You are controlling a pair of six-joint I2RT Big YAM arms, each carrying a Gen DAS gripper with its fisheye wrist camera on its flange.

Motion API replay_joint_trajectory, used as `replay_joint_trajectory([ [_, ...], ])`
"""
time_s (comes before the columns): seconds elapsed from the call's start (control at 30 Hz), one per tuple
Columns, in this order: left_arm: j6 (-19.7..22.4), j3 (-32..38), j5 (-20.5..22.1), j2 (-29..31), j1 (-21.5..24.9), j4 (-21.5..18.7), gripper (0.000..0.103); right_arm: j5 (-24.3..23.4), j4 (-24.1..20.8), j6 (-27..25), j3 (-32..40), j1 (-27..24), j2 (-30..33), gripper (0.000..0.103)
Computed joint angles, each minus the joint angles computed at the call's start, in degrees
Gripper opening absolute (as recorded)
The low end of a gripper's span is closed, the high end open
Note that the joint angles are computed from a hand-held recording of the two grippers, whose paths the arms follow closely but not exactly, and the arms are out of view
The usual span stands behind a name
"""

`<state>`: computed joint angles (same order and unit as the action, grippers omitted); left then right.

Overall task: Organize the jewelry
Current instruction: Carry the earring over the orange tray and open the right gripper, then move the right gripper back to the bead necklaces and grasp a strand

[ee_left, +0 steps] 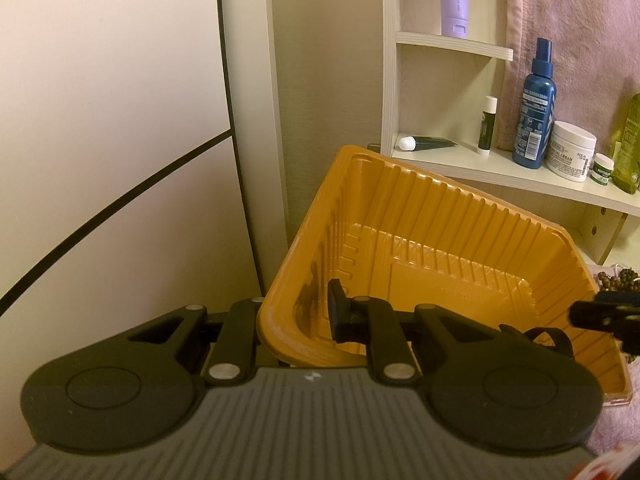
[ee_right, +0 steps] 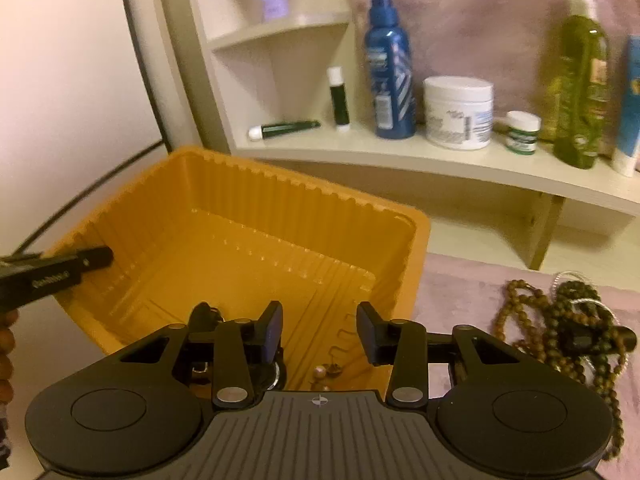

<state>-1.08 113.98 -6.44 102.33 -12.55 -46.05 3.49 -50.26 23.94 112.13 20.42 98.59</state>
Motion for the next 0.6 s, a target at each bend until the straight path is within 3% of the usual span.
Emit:
replay_joint_trajectory([
  [0.2, 0.2, -0.2, -0.3, -0.1, -0.1, 0.4, 0.016, 1.2, 3.9, 3.6, -10.1, -0.4, -7.6, 0.042],
  [0.6, 0.2, -0.1, -0.3, -0.1, -0.1, 0.1, 0.016, 6.5, 1.4, 7.1, -21.5, -5.4, -15.2, 0.042],
])
